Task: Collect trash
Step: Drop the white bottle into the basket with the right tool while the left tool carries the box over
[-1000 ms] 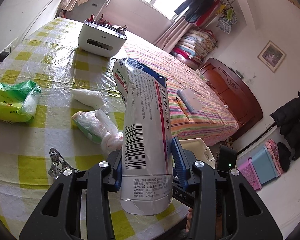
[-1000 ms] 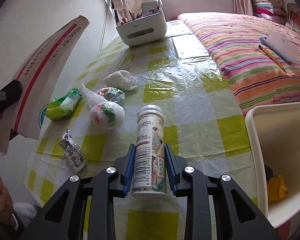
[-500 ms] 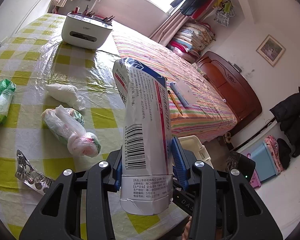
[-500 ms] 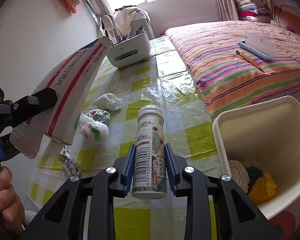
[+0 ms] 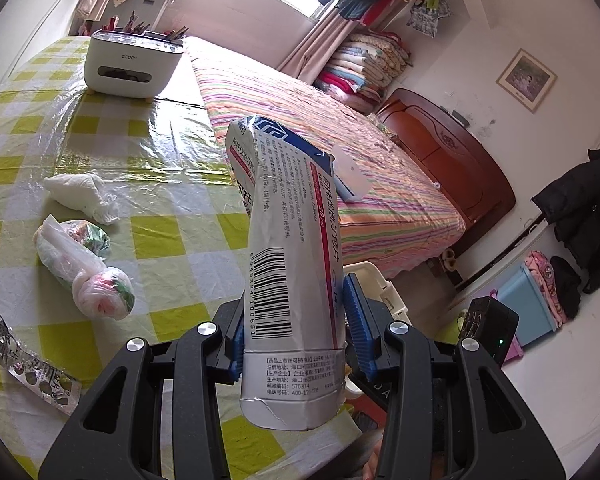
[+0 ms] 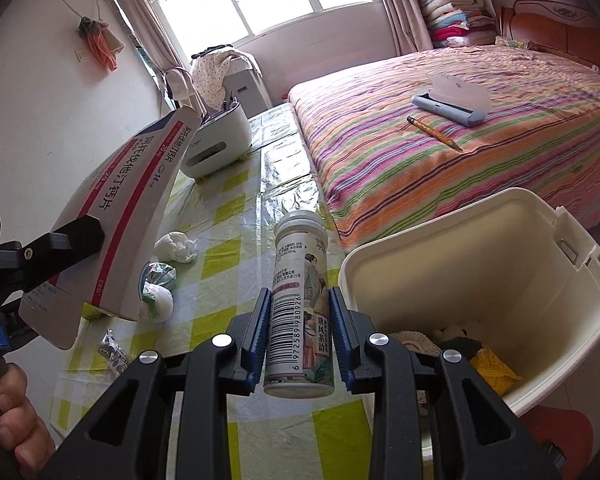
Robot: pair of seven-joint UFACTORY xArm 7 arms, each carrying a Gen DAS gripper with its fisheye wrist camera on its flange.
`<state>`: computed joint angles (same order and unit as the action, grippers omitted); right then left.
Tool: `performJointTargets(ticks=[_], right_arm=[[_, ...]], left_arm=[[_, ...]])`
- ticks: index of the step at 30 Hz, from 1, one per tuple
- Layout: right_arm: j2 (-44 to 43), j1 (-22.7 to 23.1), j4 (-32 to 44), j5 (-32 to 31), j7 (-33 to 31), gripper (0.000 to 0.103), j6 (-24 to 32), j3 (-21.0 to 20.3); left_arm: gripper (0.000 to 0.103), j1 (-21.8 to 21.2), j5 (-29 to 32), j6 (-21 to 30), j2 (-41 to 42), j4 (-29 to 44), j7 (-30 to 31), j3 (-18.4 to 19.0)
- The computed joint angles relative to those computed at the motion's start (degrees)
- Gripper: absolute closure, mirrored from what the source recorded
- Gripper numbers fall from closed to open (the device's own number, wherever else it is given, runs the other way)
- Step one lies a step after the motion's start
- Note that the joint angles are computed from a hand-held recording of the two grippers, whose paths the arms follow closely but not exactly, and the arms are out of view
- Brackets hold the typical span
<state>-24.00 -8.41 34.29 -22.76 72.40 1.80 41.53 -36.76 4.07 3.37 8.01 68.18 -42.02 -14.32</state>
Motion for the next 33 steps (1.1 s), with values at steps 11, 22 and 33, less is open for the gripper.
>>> performJointTargets(ticks=[11, 22, 33], right_arm=[[-8.5, -1.6, -5.1, 2.3, 3.5, 0.075, 1.5, -0.9], [-13.9, -1.2, -9.8, 5.6, 4.7, 0.074, 0.4, -2.6], [-18.6, -1.4, -13.3, 9.2, 5.6, 0.074, -1.3, -2.7]], left_arm=[[0.062, -2.6, 1.2, 1.9, 4.0, 5.1, 0.6, 0.5], [0.062, -4.0, 0.3, 4.4, 9.0, 11.2, 4.0, -0.3], [0.061, -5.8, -0.1, 7.1, 12.0, 14.7, 6.8, 0.0]])
